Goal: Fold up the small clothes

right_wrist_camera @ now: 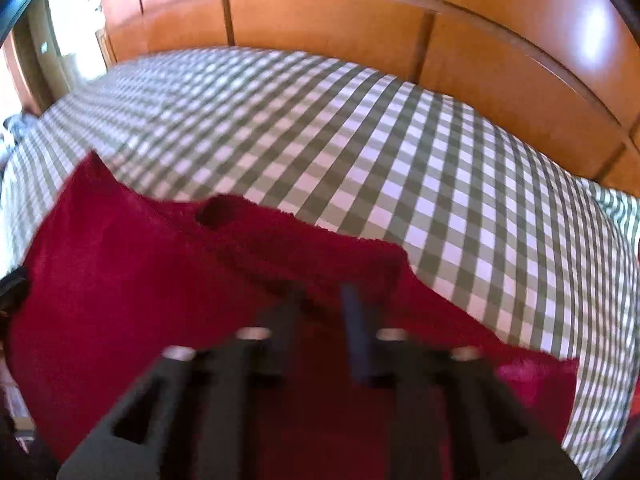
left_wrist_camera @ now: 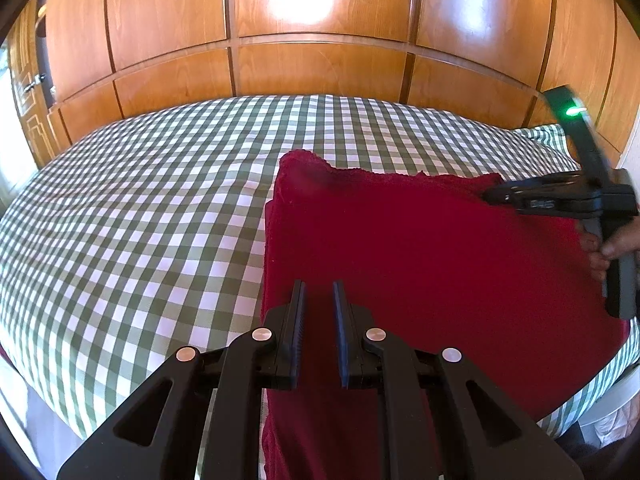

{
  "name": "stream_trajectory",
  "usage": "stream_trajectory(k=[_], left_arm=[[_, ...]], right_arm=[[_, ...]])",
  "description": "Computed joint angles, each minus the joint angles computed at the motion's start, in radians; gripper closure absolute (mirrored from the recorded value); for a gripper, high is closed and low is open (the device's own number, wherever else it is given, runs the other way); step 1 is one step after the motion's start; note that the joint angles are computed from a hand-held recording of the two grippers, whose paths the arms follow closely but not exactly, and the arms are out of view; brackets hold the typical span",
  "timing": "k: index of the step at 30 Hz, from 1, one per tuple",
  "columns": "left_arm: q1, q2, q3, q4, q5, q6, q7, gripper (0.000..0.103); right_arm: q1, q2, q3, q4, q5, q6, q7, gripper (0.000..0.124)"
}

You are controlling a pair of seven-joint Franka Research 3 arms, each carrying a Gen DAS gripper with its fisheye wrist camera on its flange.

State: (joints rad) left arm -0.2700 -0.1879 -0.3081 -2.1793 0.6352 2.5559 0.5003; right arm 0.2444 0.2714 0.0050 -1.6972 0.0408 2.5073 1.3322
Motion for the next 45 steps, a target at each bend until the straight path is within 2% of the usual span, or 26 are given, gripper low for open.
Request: stream_trajectory(k=[2, 3, 6, 8, 13, 15, 17, 18, 20, 21, 22, 24, 26, 27, 29, 30, 31, 33, 35, 39, 40, 44, 45], left_arm=[[0.001, -0.001, 0.000, -0.002, 0.003, 0.003, -0.005, 0.090], [0.002, -0.003, 0.002, -0.006, 0.003, 0.010, -0.008, 0.084], [0.007, -0.005, 0.002, -0.013, 0.010, 0.020, -0.016, 0.083], [0.007, -0.002, 0.001, -0.014, 0.010, 0.021, -0.019, 0.083], [0.006, 0.003, 0.001, -0.016, 0.011, 0.018, -0.026, 0.083], [0.005, 0.000, 0.001, -0.019, 0.009, 0.021, -0.030, 0.083], [0.005, -0.001, 0.000, -0.020, 0.010, 0.019, -0.032, 0.083], [0.005, -0.001, 0.000, -0.020, 0.010, 0.019, -0.032, 0.083], [0.005, -0.001, 0.000, -0.020, 0.012, 0.019, -0.032, 0.083], [0.005, -0.001, 0.000, -0.020, 0.012, 0.019, -0.032, 0.083], [0.005, -0.001, 0.001, -0.020, 0.013, 0.020, -0.033, 0.083], [0.006, -0.003, 0.002, -0.021, 0.013, 0.024, -0.038, 0.083], [0.008, -0.004, 0.002, -0.023, 0.013, 0.028, -0.041, 0.083], [0.009, -0.006, 0.001, -0.024, 0.018, 0.028, -0.046, 0.083], [0.010, -0.006, 0.000, -0.024, 0.019, 0.026, -0.045, 0.083], [0.010, -0.005, -0.001, -0.023, 0.022, 0.024, -0.048, 0.083], [0.010, -0.003, -0.002, -0.022, 0.024, 0.023, -0.047, 0.083], [0.009, -0.002, -0.002, -0.020, 0.027, 0.018, -0.047, 0.083], [0.008, -0.001, -0.003, -0.019, 0.029, 0.012, -0.048, 0.083], [0.008, -0.009, -0.006, -0.022, 0.038, 0.006, -0.064, 0.083], [0.007, -0.011, -0.007, -0.024, 0.041, 0.005, -0.067, 0.083], [0.001, -0.002, -0.006, -0.017, 0.034, -0.018, -0.060, 0.083], [0.000, -0.010, -0.001, -0.025, 0.024, -0.002, -0.062, 0.083]], right_arm=[[0.017, 0.001, -0.007, -0.003, -0.040, 0.028, 0.012, 0.121], [0.024, -0.001, -0.010, -0.005, -0.059, 0.045, 0.021, 0.121], [0.030, -0.008, -0.018, -0.014, -0.073, 0.113, 0.070, 0.122], [0.046, 0.005, -0.046, -0.004, -0.119, 0.154, 0.155, 0.124], [0.046, 0.083, -0.060, 0.061, -0.153, 0.058, 0.230, 0.124], [0.039, 0.080, -0.056, 0.039, -0.143, 0.094, 0.240, 0.124], [0.035, 0.081, -0.052, 0.048, -0.136, 0.084, 0.239, 0.124], [0.033, 0.078, -0.050, 0.050, -0.132, 0.078, 0.236, 0.121], [0.010, 0.060, -0.029, 0.044, -0.081, 0.078, 0.205, 0.091], [-0.009, 0.043, -0.012, 0.028, -0.033, 0.096, 0.177, 0.071], [-0.037, 0.025, 0.017, 0.015, 0.043, 0.111, 0.125, 0.069], [-0.050, -0.003, 0.030, -0.003, 0.099, 0.107, 0.064, 0.067], [-0.057, -0.010, 0.044, 0.003, 0.146, 0.077, -0.010, 0.061], [-0.062, -0.007, 0.052, 0.015, 0.171, 0.035, -0.052, 0.058], [-0.020, -0.008, 0.023, 0.003, 0.086, 0.028, -0.023, 0.063], [0.017, -0.001, -0.005, -0.003, -0.013, 0.026, 0.029, 0.094], [0.028, 0.017, -0.010, 0.014, -0.041, 0.012, 0.044, 0.112], [0.058, 0.037, -0.026, 0.013, -0.111, 0.041, 0.092, 0.120], [0.099, 0.059, -0.061, 0.029, -0.212, 0.073, 0.194, 0.123], [0.109, 0.097, -0.089, 0.065, -0.270, 0.092, 0.315, 0.124], [0.101, 0.116, -0.083, 0.085, -0.259, 0.064, 0.315, 0.124], [0.073, 0.097, -0.058, 0.074, -0.217, 0.061, 0.285, 0.123], [0.062, 0.086, -0.050, 0.067, -0.194, 0.060, 0.276, 0.115]])
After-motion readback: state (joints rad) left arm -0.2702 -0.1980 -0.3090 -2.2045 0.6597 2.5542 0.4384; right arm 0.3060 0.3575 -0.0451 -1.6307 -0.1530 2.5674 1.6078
